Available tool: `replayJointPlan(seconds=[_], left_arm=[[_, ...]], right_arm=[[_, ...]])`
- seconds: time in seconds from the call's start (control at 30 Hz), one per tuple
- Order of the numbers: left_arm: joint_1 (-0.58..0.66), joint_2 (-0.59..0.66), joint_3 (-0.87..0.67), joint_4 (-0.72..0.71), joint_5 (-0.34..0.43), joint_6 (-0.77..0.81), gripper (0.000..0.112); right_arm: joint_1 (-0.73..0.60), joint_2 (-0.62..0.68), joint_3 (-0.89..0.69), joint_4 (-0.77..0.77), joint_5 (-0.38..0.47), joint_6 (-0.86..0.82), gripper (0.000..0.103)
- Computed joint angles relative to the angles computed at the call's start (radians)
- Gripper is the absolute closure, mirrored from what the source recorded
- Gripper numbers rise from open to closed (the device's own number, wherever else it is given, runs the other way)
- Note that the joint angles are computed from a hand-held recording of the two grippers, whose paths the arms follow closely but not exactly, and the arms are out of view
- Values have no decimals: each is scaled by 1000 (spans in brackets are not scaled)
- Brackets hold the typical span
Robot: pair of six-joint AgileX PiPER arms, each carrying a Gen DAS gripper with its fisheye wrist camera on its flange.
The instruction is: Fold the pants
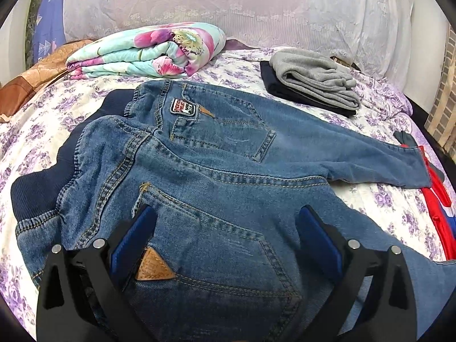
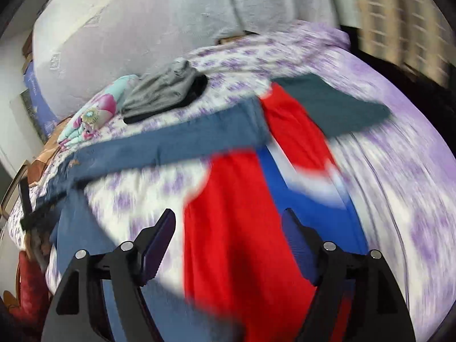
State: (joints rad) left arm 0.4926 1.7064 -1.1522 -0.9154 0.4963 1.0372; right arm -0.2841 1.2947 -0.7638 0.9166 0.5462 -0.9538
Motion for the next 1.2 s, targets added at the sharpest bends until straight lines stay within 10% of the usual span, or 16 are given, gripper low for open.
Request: replayJointPlan(seconds=[0.27, 0.33, 0.4, 0.47, 0.7, 0.77, 0.93, 1.1, 1.2], left_arm=[[1, -3, 5, 0, -2, 3, 14], [6, -6, 13, -17, 2, 21, 14], [21, -13, 24, -57, 17, 60, 14], [35, -18, 35, -87, 32, 87, 14], [43, -77, 101, -78, -1, 89, 14], [37, -119, 148, -54, -42, 106, 14], [70, -147, 164, 46, -16, 140, 14], [26, -187, 127, 195, -49, 28, 14], [-20, -187, 131, 206, -125, 23, 14]], right_arm=[[-382, -227, 392, 254, 265, -401, 24], [-280, -218, 415, 330, 184, -458, 27], [-107, -245, 434, 393, 12, -499, 70], [23, -276, 434, 425, -103, -512, 90], [-130, -241, 113, 318, 57, -415, 97], [-131, -146, 10, 240, -28, -327, 103], [-245, 160, -102, 192, -20, -224, 103], [-188, 43, 28, 382, 57, -460, 94], [36, 5, 37, 292, -14, -386, 38]])
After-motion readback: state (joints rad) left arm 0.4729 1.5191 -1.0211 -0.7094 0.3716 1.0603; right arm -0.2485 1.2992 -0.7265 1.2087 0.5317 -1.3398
